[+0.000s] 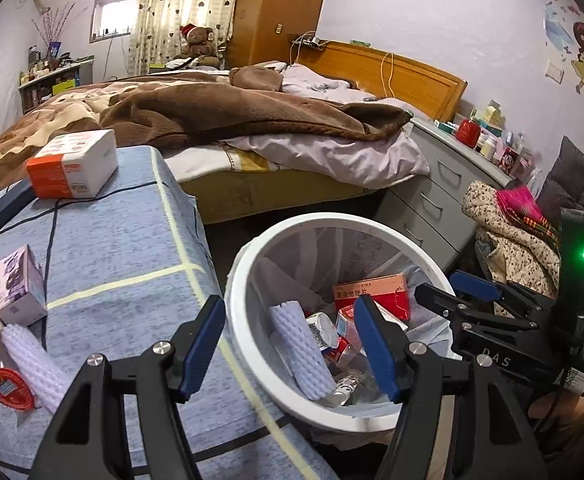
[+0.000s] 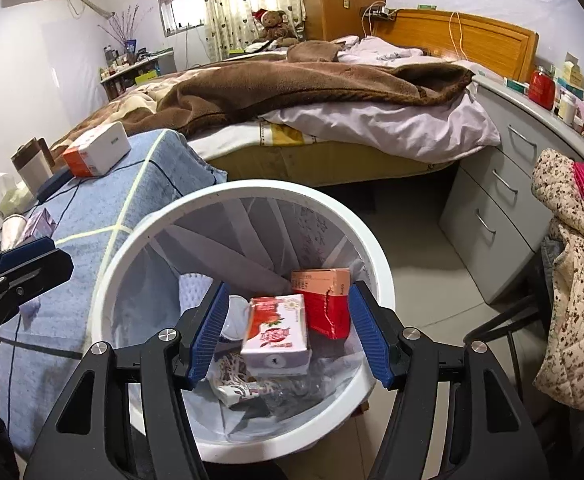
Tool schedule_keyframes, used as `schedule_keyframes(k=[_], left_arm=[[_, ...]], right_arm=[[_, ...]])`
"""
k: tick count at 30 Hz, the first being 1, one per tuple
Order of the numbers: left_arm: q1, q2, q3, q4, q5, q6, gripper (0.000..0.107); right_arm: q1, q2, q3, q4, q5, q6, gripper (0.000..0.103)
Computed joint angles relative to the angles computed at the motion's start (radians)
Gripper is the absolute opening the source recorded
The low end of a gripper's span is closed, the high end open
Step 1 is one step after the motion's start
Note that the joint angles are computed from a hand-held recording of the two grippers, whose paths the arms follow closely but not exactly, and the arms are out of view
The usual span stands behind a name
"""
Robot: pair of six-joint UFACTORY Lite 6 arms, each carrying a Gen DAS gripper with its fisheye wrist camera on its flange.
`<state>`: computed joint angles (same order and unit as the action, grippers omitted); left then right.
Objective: Collect trash
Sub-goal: 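Open both grippers to drop the carton and foam net into the wastebasket, then grasp the second white foam net with the right gripper while the left grasps the clear red-lidded cup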
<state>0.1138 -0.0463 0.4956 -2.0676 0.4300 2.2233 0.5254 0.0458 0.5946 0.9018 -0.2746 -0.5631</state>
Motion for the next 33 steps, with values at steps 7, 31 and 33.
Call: schedule_keyframes(k=[7,31,33], left_arm=[[0.116,-0.082,-0.045,0.145,0.045,-0.098,0.069],[0.802,0.013,0.083,0.5,0.309,-0.133,0.073],[0.845,0.055,0.12,0.509,0.316,-0.123,0.073]], right_arm=[[0.06,-0.018,0.01,0.101,-0.018,-0.07,0.064],[0.375,0.164,0.24,0.258,-0.08,-0.157,0.064],[0.39,0.197,0.278,0.259,-0.067,-0.16,0.064]])
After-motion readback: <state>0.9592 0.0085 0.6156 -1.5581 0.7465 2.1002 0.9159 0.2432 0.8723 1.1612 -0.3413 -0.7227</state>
